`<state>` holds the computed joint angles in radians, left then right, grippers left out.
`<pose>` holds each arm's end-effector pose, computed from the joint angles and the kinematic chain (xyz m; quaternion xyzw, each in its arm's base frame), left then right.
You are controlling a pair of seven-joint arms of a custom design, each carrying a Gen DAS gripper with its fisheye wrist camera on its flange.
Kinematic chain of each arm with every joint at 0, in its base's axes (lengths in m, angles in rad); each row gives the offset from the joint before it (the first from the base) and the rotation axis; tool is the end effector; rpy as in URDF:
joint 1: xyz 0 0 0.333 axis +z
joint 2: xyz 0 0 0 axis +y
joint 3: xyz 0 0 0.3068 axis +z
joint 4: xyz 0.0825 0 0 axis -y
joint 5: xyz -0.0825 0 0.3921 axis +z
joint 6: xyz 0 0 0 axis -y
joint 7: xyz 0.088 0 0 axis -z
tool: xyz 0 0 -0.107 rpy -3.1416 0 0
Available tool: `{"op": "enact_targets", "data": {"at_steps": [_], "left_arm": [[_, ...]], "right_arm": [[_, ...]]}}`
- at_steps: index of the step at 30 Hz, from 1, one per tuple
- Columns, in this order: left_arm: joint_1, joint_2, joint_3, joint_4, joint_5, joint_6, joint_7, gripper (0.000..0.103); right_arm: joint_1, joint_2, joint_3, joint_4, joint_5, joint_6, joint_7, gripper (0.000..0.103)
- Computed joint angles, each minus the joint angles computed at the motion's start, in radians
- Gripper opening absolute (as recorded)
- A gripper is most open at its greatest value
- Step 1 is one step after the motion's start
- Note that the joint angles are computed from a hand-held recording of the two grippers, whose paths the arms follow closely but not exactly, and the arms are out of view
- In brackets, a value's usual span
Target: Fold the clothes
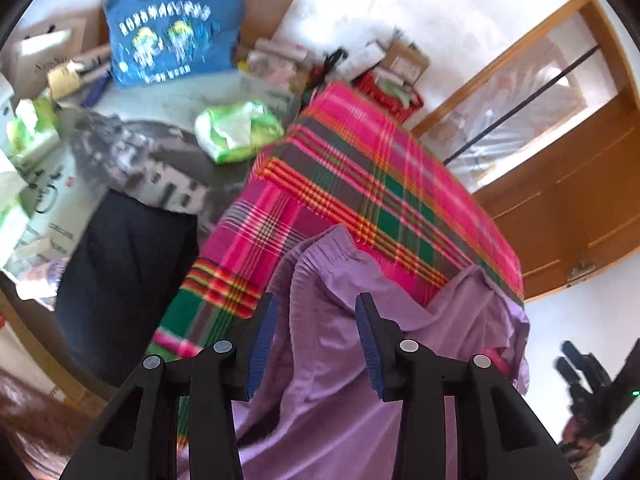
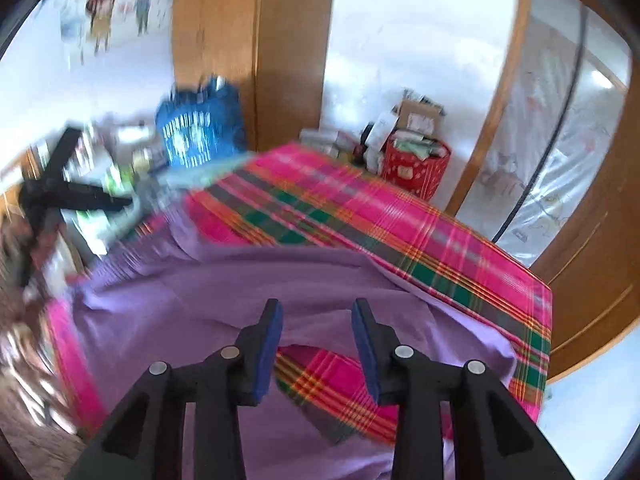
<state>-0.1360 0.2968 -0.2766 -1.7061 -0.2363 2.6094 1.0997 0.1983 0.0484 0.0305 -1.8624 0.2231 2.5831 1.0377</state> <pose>0.6425 -0.2541 0.4812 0.7507 -0.5760 0.3232 0.0159 0.6143 0.1386 0.5531 -0.8349 0.4334 -0.2124 0.2645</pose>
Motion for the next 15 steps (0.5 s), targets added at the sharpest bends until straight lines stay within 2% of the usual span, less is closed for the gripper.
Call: {"op": "enact_targets", "data": {"at_steps": [3, 7, 10, 12, 15], "left_arm": [[0.010, 0.064, -0.012, 0.057, -0.028, -0.011, 0.009, 0.042], [0.044, 0.130, -0.049, 0.112, -0.109, 0.001, 0.045, 0.042], [0.032, 0.179, -0.034, 0.174, -0.089, -0.014, 0.007, 0.042], [0.028, 0.205, -0.030, 0.214, -0.064, -0.038, -0.004, 0.042], [0.064, 0.250, -0.078, 0.265, -0.118, -0.071, 0.054, 0.042]], "right_arm": [[0.011, 0.126, -0.010, 0.096, -0.098, -0.015, 0.048, 0.037], [0.004, 0.269, -0.026, 0.242, -0.104, -0.059, 0.084, 0.037], [-0.002, 0.374, -0.035, 0.365, -0.106, -0.085, 0.109, 0.037], [-0.016, 0.440, -0.025, 0.451, -0.078, -0.103, 0.106, 0.037], [-0.037, 0.532, 0.007, 0.577, -0.030, -0.159, 0.058, 0.038]]}}
